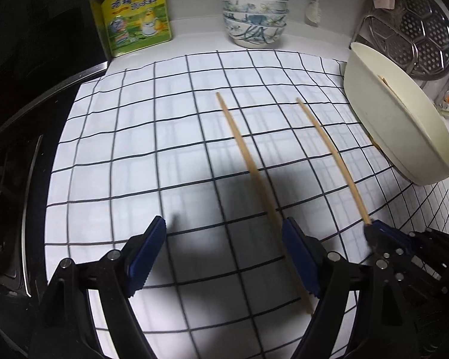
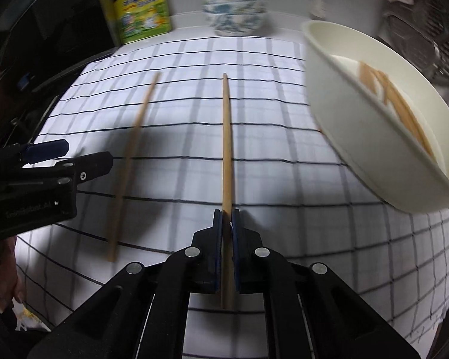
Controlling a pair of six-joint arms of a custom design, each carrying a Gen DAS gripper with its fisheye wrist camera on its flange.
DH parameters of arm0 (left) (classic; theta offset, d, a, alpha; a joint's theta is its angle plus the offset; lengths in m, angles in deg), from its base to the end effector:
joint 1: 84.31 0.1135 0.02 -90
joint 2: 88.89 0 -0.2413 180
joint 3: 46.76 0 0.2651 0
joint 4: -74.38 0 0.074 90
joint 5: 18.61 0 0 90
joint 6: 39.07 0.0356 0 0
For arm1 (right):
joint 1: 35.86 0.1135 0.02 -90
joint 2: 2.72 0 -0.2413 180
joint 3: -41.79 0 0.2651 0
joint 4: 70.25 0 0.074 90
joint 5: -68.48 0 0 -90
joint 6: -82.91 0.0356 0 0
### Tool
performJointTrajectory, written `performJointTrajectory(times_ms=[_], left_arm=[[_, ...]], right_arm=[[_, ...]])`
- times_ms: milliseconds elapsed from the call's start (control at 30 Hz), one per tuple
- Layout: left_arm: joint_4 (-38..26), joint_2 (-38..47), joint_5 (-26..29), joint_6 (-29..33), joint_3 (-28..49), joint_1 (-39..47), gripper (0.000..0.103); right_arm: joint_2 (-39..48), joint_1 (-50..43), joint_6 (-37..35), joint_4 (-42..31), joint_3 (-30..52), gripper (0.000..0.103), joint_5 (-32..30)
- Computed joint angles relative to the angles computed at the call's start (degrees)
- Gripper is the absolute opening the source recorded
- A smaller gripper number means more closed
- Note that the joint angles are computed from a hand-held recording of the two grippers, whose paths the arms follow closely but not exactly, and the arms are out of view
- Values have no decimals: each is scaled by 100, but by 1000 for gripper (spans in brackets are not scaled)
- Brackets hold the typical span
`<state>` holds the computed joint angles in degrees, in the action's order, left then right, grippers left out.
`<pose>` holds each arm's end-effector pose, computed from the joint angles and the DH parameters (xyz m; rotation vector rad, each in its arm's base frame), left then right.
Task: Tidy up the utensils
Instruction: 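Close the right gripper on one chopstick while the left gripper grasps another, then carry both held chopsticks up and over the cream basin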
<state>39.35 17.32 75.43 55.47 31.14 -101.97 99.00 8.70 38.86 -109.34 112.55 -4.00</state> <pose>0.3517 -0.1146 0.1216 0.5384 2.6280 -0.1666 0.2449 0.2261 0.1119 0.1052 2.6811 0.0441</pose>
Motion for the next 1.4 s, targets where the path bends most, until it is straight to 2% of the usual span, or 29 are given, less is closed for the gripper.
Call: performJointTrajectory(times_ms=[167,333,433,533,667,733,833,900,933,967,1000,1033,1400], left_arm=[[227,98,-61,-50,-43,-79,78],[245,235,-164,-92,42,-158,78],[249,337,-270,-125,119,-212,78],[256,440,-352,-177,202,-237,79],[384,506,-425,-237,236,-274,80],[416,523,-392,-242,254,-275,74],[440,480,-343,-154,238,-314,58],[447,424,-282,-77,197,-359,37],[438,410,-248,-43,191,-375,30],[377,407,-202,1,220,-398,17],[333,415,-168,20,243,-414,11],[284,425,-154,32,272,-426,10],[-193,165,117,-5,312,-97,7]], right_arm=[[-385,-77,187,44,-441,6,12],[-399,-77,221,26,-439,6,12],[-418,-109,248,58,-449,17,49],[-304,-177,159,71,-337,23,27],[-13,-204,-32,-46,-30,36,73],[145,-212,-117,-117,133,36,119],[249,-232,-219,-122,245,36,116],[261,-257,-300,-71,256,31,63],[268,-282,-362,-19,259,25,6],[293,-274,-404,-26,297,19,3],[312,-266,-432,-31,324,15,2],[330,-268,-452,-20,351,7,-32],[-115,-341,-305,236,157,6,-365]])
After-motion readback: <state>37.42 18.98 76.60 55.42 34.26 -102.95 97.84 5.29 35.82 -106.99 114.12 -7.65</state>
